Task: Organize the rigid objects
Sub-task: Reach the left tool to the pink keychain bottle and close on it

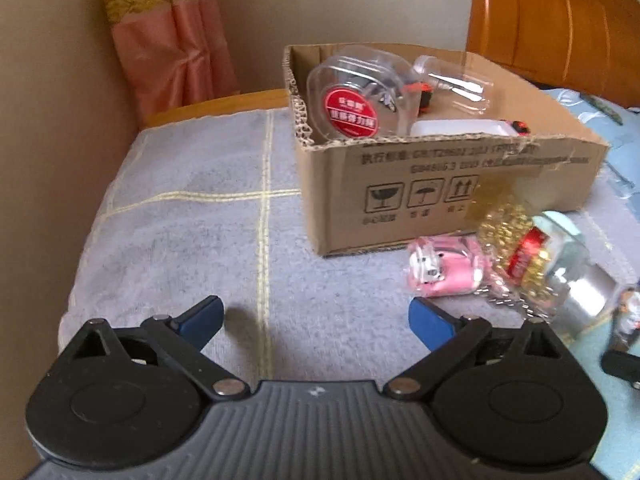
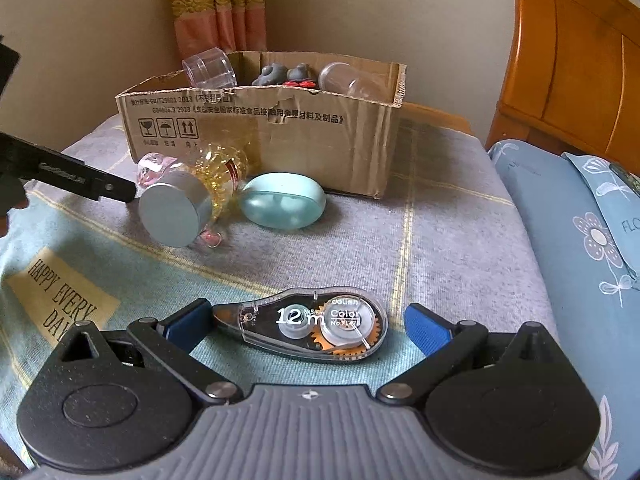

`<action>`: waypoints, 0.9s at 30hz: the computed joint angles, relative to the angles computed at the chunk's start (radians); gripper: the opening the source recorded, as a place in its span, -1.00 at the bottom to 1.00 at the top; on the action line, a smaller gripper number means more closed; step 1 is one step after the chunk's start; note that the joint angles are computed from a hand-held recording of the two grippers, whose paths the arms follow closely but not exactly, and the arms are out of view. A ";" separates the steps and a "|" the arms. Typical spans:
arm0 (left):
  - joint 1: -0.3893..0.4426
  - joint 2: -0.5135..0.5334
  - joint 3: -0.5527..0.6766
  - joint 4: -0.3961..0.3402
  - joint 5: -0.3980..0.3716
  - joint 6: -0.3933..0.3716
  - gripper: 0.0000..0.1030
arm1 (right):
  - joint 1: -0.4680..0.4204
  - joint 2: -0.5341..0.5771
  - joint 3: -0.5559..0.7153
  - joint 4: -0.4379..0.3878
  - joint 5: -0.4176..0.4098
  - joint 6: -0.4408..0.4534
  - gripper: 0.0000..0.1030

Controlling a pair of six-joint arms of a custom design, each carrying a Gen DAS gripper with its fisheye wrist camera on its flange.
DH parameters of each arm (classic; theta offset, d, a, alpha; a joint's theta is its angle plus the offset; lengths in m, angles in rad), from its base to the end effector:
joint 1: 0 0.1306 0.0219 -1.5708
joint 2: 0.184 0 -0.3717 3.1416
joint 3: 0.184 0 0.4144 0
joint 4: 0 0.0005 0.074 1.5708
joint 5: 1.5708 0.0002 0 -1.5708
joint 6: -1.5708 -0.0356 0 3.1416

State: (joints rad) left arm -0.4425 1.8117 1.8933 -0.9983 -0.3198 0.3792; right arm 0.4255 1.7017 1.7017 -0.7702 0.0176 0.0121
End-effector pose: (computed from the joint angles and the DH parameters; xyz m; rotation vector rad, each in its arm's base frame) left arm 0.5952 -0.2702 0.4174 -0.0557 2.4235 0.0299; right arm 0.5742 0.2590 0.4076 -0.5011 2.2941 0.1837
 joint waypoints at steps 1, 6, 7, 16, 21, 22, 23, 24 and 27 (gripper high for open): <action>-0.001 -0.007 -0.006 0.004 0.011 0.002 0.91 | 0.001 0.000 0.001 -0.003 0.004 -0.002 1.00; -0.017 -0.004 0.006 0.020 0.076 -0.019 0.92 | 0.004 -0.001 0.001 0.000 -0.003 0.015 0.89; -0.021 0.004 0.018 0.016 0.087 -0.017 0.92 | 0.002 -0.001 0.003 -0.002 -0.015 0.012 0.80; -0.046 0.078 0.107 0.004 0.065 -0.019 0.91 | 0.004 -0.005 0.001 -0.003 -0.016 0.012 0.80; -0.045 0.089 0.111 0.028 0.038 0.014 0.84 | 0.004 -0.006 0.000 -0.001 -0.018 0.013 0.80; -0.046 0.085 0.103 0.038 0.026 0.014 0.82 | 0.004 -0.006 0.000 0.000 -0.018 0.013 0.80; -0.048 0.083 0.100 0.043 0.015 0.008 0.75 | 0.005 -0.006 -0.001 0.001 -0.019 0.013 0.81; -0.048 0.083 0.099 0.046 0.018 0.003 0.67 | 0.005 -0.006 -0.001 0.000 -0.018 0.013 0.80; -0.048 0.074 0.089 0.051 0.042 0.010 0.31 | 0.005 -0.006 -0.001 0.001 -0.017 0.012 0.81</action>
State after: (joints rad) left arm -0.4905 1.8857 1.9822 -0.9469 -0.2780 0.3895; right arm 0.4305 1.6953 1.7006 -0.7695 0.0010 0.0243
